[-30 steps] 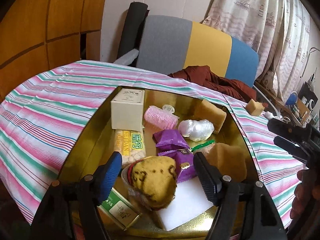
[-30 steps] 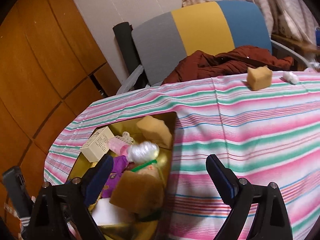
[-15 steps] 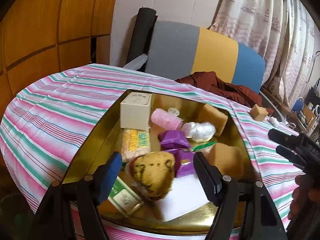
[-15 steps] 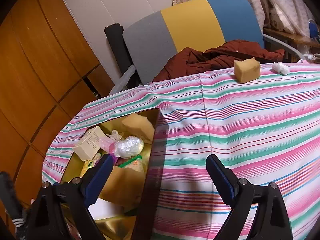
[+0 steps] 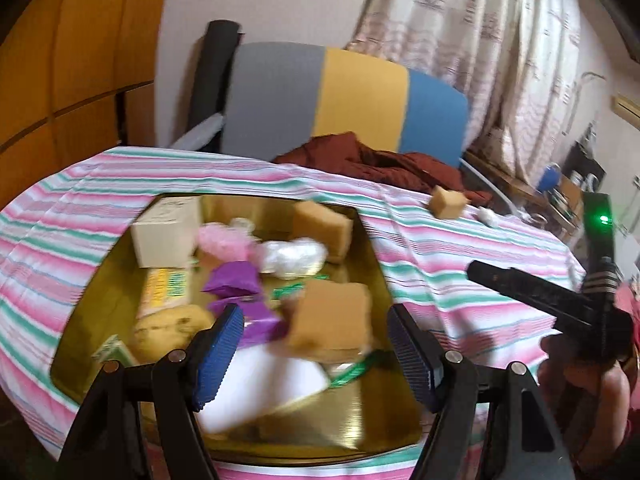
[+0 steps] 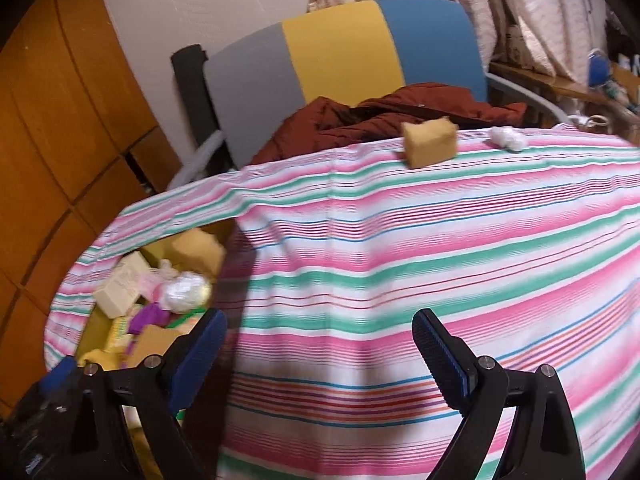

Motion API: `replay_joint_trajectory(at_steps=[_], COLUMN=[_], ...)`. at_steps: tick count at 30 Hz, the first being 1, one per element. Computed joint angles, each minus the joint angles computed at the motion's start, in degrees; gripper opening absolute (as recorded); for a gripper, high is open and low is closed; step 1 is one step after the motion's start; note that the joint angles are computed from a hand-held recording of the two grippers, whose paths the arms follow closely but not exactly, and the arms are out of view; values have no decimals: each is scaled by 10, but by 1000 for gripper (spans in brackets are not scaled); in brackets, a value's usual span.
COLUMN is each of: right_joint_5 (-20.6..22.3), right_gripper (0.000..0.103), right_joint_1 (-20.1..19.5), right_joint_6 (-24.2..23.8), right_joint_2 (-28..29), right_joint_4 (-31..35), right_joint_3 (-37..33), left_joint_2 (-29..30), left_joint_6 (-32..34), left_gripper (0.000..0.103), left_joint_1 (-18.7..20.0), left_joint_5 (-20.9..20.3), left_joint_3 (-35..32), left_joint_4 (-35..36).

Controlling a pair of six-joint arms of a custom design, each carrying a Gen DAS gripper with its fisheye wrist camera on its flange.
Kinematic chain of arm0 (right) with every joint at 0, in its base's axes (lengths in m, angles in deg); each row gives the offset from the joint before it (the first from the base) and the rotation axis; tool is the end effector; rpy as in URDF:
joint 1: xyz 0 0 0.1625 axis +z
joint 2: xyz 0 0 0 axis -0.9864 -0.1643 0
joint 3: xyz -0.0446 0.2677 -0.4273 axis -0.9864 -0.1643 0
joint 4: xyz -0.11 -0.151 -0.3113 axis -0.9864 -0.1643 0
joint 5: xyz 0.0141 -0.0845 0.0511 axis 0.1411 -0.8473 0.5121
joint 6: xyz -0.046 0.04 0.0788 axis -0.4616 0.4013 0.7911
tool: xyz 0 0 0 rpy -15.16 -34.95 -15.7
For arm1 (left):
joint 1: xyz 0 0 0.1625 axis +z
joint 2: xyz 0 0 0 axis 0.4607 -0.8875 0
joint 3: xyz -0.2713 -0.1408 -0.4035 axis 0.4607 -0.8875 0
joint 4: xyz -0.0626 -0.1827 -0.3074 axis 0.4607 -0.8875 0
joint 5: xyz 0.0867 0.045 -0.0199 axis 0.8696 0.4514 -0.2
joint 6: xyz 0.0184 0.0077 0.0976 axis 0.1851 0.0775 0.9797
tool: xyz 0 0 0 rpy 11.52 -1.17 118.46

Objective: Organize objects
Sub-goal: 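Withdraw both grippers from the tray toward the last sponge and bundle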

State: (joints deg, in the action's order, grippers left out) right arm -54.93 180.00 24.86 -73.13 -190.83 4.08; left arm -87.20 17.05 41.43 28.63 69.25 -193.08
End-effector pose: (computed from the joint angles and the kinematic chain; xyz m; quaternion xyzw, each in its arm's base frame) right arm 0.2208 -0.8358 0.0847 0.0463 -0.8807 0.3947 0.2579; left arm -0.1102 -0.7911 0.2023 0.2167 0.8794 -0.3568 0.2290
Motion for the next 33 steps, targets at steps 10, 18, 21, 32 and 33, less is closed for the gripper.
replay_joint_trajectory(at_steps=[10,18,21,32,33], right_joint_5=[-31,-51,-55,-62,-62], right_gripper=[96,96,96,96,96], right_joint_1=[-27,-48,-55,-83,-87], right_joint_6=[11,8,7,-35,-43], right_joint_2=[-35,-50,-52,-32,-26], right_joint_4=[-20,-18,-10,28,39], right_joint_3=[43,44,35,-55,-76], left_joint_2=[38,78,94,151,156], left_joint_6=[18,27,26,24,23], left_gripper=[75,75,75,75,75], left_joint_1=[-28,-42,-44,-45,-45], left_joint_5=[-32,-54,-55,-56,-57], left_joint_3=[-30,-82,-108,-214,-223], left_joint_4=[67,146,174,284,292])
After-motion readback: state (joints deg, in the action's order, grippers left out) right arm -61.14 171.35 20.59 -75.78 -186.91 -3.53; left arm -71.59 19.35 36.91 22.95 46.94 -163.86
